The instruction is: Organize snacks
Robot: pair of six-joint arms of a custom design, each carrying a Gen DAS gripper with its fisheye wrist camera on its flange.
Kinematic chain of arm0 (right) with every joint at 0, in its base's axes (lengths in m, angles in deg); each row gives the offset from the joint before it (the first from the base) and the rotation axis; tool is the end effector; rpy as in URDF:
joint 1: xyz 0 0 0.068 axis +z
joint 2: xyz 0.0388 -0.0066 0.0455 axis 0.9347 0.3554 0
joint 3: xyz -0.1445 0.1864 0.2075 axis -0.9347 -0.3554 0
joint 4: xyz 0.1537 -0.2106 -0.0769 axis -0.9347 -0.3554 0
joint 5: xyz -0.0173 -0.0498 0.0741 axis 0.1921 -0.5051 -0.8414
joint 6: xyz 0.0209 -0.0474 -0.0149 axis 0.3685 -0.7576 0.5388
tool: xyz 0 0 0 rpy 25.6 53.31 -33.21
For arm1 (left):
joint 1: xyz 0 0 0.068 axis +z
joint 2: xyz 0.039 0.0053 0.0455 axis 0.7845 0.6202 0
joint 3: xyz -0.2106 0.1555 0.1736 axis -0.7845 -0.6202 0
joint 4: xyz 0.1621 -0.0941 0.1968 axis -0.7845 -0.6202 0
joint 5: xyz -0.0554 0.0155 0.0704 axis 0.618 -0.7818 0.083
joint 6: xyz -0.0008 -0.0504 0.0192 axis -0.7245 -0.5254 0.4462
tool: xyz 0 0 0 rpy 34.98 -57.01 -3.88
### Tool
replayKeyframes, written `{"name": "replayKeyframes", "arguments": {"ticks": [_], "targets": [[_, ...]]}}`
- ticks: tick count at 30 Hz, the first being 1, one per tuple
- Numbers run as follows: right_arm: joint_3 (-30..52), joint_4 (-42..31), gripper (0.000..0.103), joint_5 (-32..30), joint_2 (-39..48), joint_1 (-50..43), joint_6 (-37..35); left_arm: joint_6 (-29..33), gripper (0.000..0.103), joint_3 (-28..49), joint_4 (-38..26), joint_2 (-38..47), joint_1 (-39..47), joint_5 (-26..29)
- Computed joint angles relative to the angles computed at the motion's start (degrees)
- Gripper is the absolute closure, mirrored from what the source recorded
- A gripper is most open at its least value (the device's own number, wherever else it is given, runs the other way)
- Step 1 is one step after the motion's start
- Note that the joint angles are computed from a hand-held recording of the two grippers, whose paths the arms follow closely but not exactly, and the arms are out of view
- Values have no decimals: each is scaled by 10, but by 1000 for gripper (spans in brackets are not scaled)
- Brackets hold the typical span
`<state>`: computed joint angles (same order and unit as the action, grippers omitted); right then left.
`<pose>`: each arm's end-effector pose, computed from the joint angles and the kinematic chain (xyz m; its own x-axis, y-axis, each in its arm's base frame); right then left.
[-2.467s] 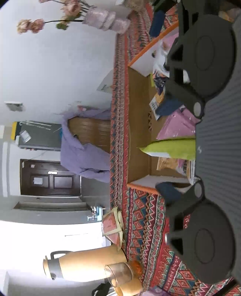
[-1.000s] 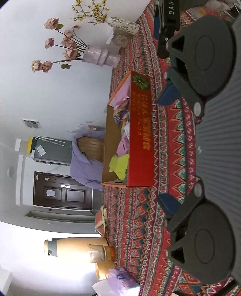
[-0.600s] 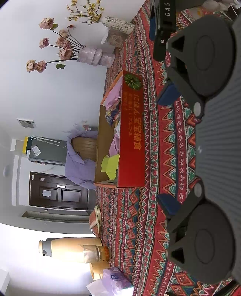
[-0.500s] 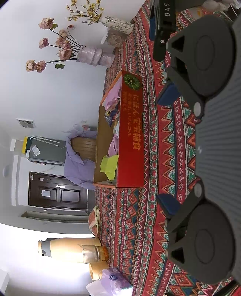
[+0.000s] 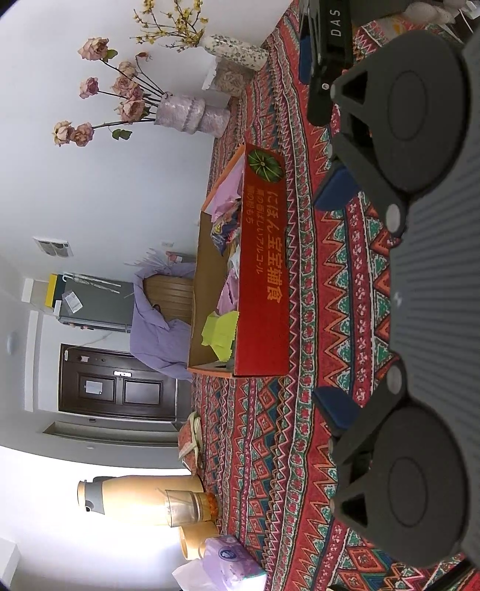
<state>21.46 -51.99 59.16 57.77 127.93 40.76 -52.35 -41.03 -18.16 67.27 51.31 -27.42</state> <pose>0.1731 0.2292 0.1261 -0.4267 0.2709 -0.8629 0.2548 0.9514 0.1727 0.3020 -0.0228 0.1322 -0.4098 0.1697 -0.8962 0.6027 0.7879 -0.1264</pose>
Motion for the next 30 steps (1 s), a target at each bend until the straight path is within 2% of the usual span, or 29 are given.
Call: {"name": "replayKeyframes", "arguments": {"ticks": [24, 30], "targets": [[1, -3, 0, -2, 1, -1, -4, 7, 0, 4, -19, -4, 3, 13], [4, -5, 0, -3, 5, 0, -4, 2, 0, -11, 16, -4, 5, 16]]}}
